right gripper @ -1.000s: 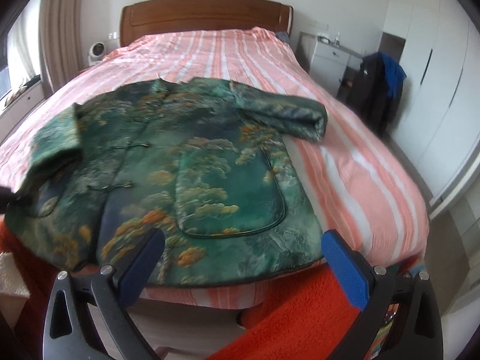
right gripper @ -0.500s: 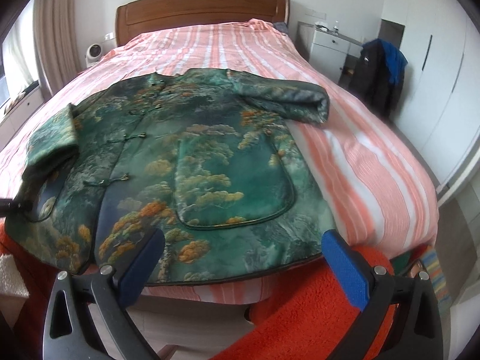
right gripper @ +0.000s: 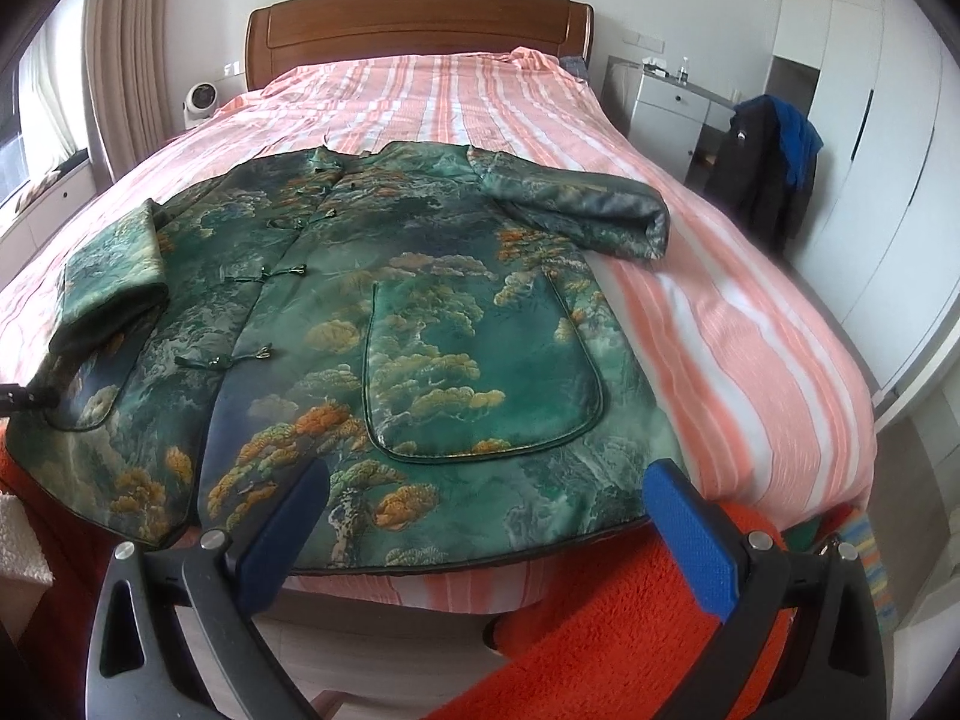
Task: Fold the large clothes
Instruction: 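Grasp the rolled sleeve cuff with the left tool and lift it, then swing the sleeve outward from the body and lay it flat, open left tool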
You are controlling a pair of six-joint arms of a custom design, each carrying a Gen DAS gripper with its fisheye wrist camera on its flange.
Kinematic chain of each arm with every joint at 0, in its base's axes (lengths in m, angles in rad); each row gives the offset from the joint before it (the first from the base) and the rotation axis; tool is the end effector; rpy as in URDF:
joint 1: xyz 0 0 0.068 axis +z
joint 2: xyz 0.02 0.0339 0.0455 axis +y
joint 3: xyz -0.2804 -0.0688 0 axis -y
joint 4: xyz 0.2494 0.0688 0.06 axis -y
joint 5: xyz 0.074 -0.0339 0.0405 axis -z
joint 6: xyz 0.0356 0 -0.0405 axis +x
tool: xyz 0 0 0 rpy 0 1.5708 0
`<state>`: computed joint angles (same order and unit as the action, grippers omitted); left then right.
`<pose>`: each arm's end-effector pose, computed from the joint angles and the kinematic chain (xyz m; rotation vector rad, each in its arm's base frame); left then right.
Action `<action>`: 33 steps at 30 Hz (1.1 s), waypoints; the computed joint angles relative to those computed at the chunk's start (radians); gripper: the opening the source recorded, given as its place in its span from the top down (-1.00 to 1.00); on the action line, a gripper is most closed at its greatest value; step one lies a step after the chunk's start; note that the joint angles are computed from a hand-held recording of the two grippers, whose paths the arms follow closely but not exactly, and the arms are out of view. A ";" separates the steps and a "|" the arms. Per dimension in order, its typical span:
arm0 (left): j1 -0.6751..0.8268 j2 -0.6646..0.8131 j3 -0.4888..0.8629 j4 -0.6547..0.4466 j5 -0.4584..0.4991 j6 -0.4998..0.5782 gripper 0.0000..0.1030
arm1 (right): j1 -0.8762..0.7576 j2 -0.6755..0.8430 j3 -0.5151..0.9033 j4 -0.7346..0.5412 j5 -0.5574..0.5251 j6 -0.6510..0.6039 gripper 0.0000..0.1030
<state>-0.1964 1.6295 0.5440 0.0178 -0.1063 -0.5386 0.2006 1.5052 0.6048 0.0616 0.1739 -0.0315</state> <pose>0.2544 -0.0468 0.1050 -0.4837 2.5881 -0.1124 0.2722 0.0491 0.1540 -0.1979 2.3888 -0.1305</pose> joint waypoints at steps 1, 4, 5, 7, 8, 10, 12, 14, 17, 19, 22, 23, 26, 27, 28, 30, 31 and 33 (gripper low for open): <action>-0.014 -0.024 0.002 -0.020 -0.028 0.006 -0.03 | 0.003 0.000 0.000 0.001 0.002 -0.001 -0.99; -0.062 -0.103 0.024 -0.090 -0.131 0.038 -0.25 | 0.016 0.003 -0.001 0.000 0.007 -0.004 -0.99; -0.074 -0.124 0.032 -0.109 -0.156 0.047 -0.30 | 0.021 0.007 0.000 0.000 0.008 -0.007 -0.99; -0.087 -0.157 0.061 -0.141 -0.184 0.078 -0.39 | 0.031 0.008 -0.001 0.001 0.012 -0.011 -0.99; -0.086 -0.161 0.085 -0.157 -0.183 0.099 -0.43 | 0.039 0.006 -0.004 0.004 0.015 -0.015 -0.99; -0.082 -0.156 0.123 -0.169 -0.180 0.147 -0.46 | 0.043 -0.008 -0.016 0.015 0.015 -0.022 -0.99; -0.085 -0.133 0.177 -0.183 -0.189 0.224 -0.54 | 0.044 -0.015 -0.022 0.023 0.018 -0.025 -0.99; -0.092 -0.086 0.238 -0.189 -0.174 0.325 -0.82 | 0.043 -0.015 -0.021 0.017 0.017 -0.023 -0.99; -0.118 0.023 0.300 -0.160 -0.149 0.470 -0.91 | 0.047 -0.014 -0.016 0.006 0.023 -0.022 -0.99; -0.136 0.166 0.376 -0.152 -0.166 0.555 -0.91 | 0.055 -0.020 -0.020 0.007 0.029 -0.024 -0.99; -0.161 0.379 0.487 -0.131 -0.289 0.621 -0.61 | 0.072 -0.038 -0.030 0.013 0.044 -0.031 -0.99; -0.159 0.420 0.511 -0.126 -0.311 0.620 0.09 | 0.077 -0.044 -0.034 0.014 0.050 -0.035 -0.99; -0.053 0.356 0.515 -0.161 -0.133 0.484 0.76 | 0.079 -0.053 -0.042 0.014 0.059 -0.041 -0.99; 0.013 0.266 0.458 -0.122 -0.041 0.426 0.76 | 0.076 -0.061 -0.047 0.015 0.061 -0.043 -0.99; 0.057 0.206 0.428 -0.109 -0.020 0.397 0.76 | 0.072 -0.068 -0.053 0.018 0.064 -0.045 -0.99; 0.193 0.055 0.359 -0.086 0.018 0.338 0.76 | 0.066 -0.069 -0.056 0.023 0.067 -0.042 -0.99; 0.285 -0.012 0.334 -0.084 0.053 0.306 0.76 | 0.061 -0.061 -0.052 0.024 0.063 -0.039 -0.99; 0.488 -0.082 0.322 -0.094 0.110 0.246 0.76 | 0.057 -0.036 -0.038 0.025 0.052 -0.035 -0.99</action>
<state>0.2911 1.5472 0.8661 -0.0763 0.0040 -0.2922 0.2573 1.4695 0.5670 0.0866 0.2256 -0.0666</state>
